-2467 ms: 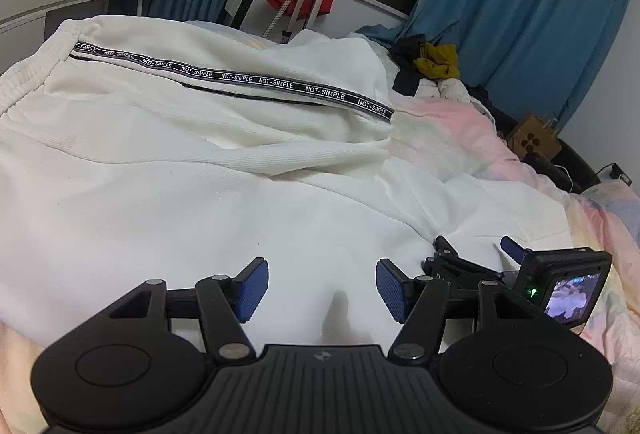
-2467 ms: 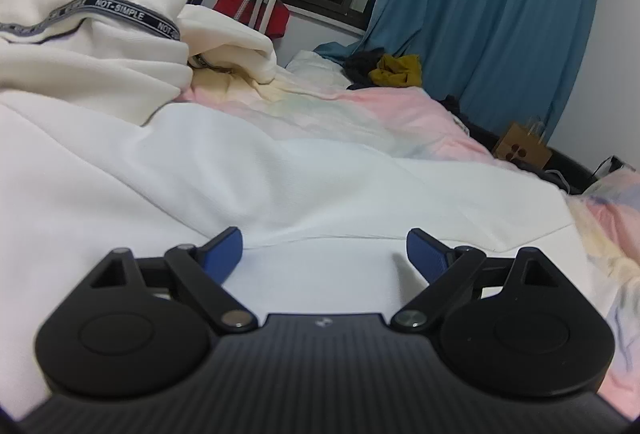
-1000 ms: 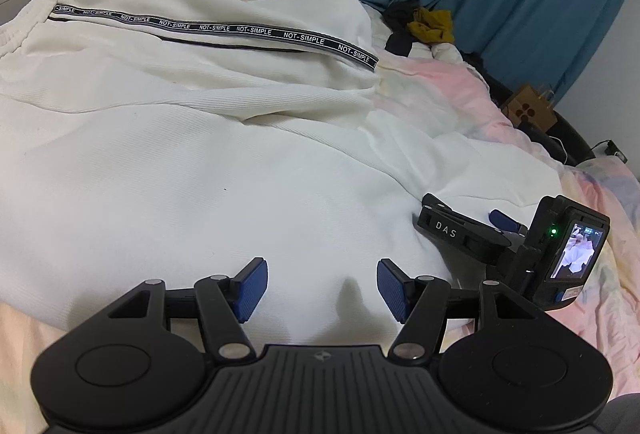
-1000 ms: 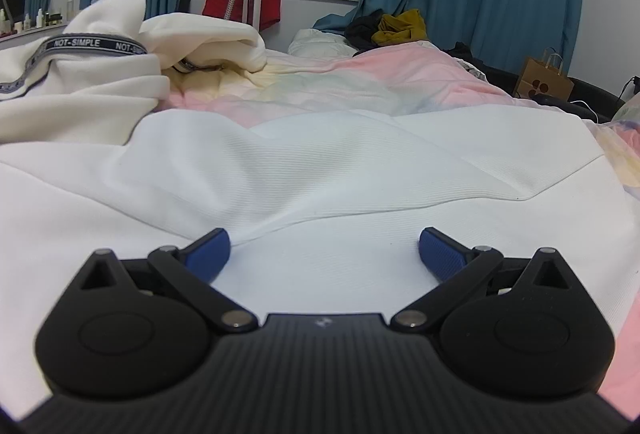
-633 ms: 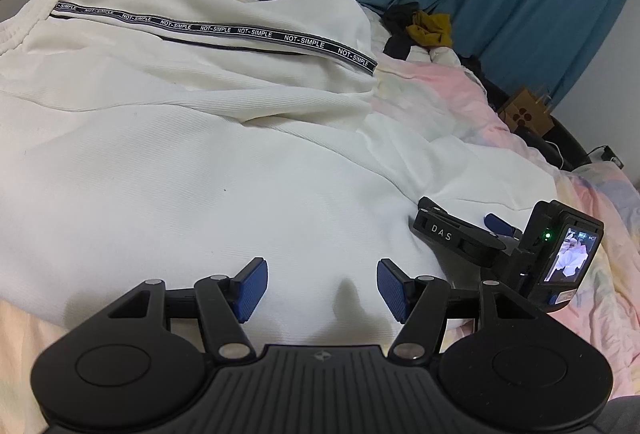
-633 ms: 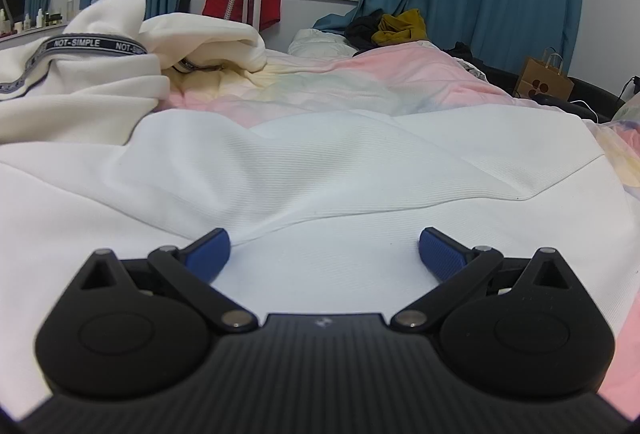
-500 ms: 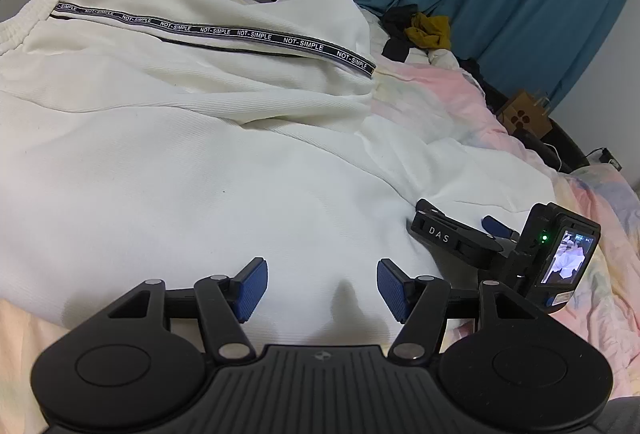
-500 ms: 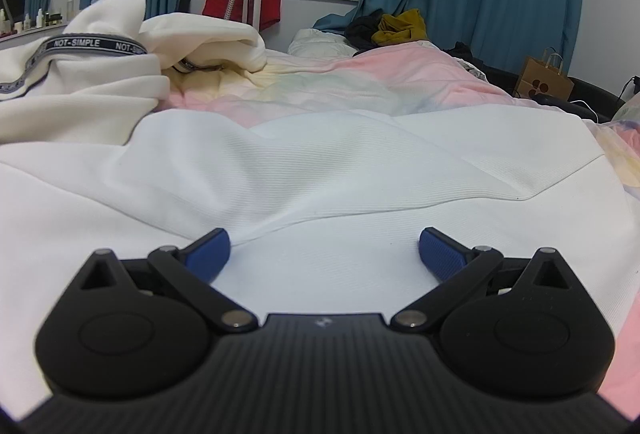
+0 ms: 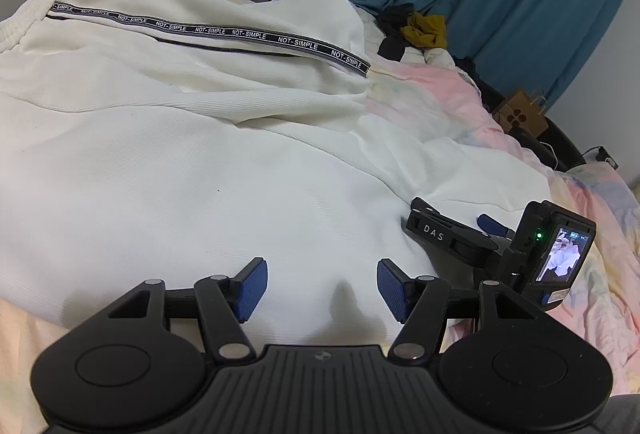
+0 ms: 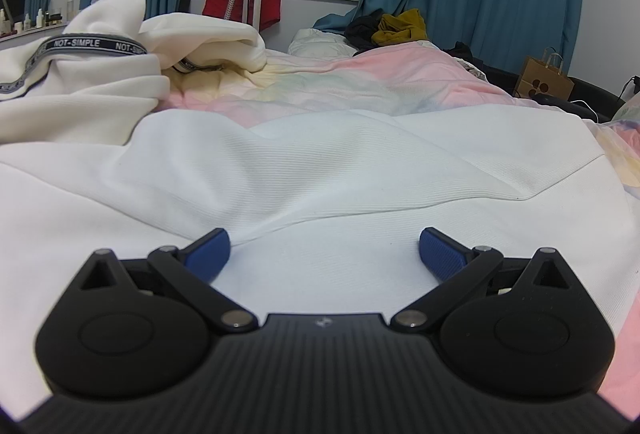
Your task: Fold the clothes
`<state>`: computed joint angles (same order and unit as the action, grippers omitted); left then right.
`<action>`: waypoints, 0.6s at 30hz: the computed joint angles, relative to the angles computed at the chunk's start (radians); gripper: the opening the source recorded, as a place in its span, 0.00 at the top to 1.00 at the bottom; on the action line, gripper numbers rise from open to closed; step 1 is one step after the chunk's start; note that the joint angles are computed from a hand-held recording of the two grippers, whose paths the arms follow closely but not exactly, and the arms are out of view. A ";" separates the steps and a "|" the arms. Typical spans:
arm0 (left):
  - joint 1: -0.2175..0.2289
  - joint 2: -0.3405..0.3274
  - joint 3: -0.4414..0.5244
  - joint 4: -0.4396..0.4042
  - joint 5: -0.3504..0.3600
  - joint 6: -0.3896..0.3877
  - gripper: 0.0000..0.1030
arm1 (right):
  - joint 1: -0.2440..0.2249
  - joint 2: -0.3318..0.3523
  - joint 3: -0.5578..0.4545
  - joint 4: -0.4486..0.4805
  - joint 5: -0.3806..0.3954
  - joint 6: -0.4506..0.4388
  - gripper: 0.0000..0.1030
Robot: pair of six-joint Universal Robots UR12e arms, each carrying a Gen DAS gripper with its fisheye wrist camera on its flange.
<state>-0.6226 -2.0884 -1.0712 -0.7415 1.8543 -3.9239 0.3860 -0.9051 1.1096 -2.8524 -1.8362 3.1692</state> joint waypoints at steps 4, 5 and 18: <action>0.000 0.000 0.000 0.003 0.001 0.002 0.39 | 0.000 0.000 0.000 0.000 0.000 0.000 0.00; -0.001 0.000 0.001 0.003 0.003 0.005 0.38 | 0.000 0.000 0.000 0.000 0.000 0.000 0.00; -0.010 0.003 0.005 0.033 0.101 0.052 0.38 | 0.000 0.000 -0.001 0.003 -0.002 0.002 0.00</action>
<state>-0.6329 -2.0855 -1.0666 -0.7084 1.9551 -3.8718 0.3863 -0.9050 1.1084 -2.8492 -1.8377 3.1712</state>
